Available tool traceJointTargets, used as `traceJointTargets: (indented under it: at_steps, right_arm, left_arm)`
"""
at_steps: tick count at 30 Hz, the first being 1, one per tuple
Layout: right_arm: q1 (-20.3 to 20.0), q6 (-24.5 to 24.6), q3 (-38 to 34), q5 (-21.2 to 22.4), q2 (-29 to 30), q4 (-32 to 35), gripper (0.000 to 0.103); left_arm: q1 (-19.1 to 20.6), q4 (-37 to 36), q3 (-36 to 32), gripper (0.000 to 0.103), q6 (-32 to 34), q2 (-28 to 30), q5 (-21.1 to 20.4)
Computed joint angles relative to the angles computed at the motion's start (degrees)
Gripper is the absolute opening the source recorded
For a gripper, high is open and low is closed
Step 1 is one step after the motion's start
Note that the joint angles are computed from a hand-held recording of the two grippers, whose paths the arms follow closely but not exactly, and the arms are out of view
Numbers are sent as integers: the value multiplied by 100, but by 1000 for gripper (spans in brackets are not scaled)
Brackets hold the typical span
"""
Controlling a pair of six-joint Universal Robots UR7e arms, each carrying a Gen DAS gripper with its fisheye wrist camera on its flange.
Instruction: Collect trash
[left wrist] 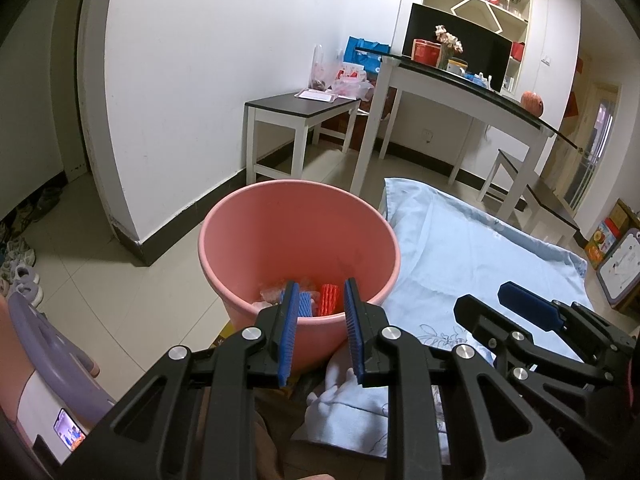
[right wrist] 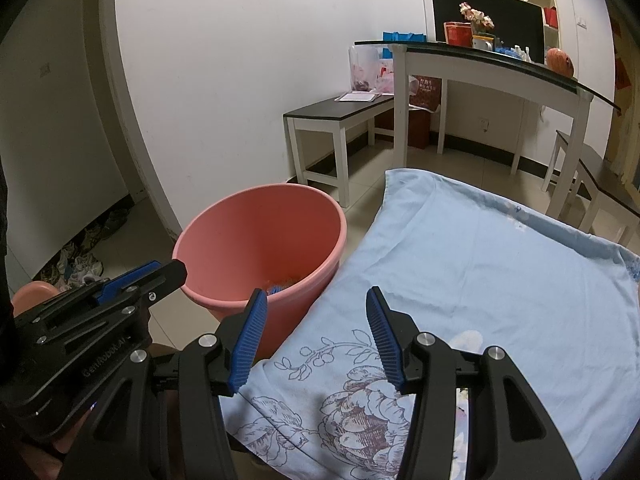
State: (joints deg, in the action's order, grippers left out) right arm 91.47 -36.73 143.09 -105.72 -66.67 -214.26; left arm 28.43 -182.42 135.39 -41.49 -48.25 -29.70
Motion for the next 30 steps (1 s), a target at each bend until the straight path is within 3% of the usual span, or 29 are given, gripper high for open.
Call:
traceJointTargets:
  at_steps: [30]
  right_arm:
    - [-119,-24,-14,53,44,15,51]
  left_arm:
    - [21,-34,105,23,-137,124,-13]
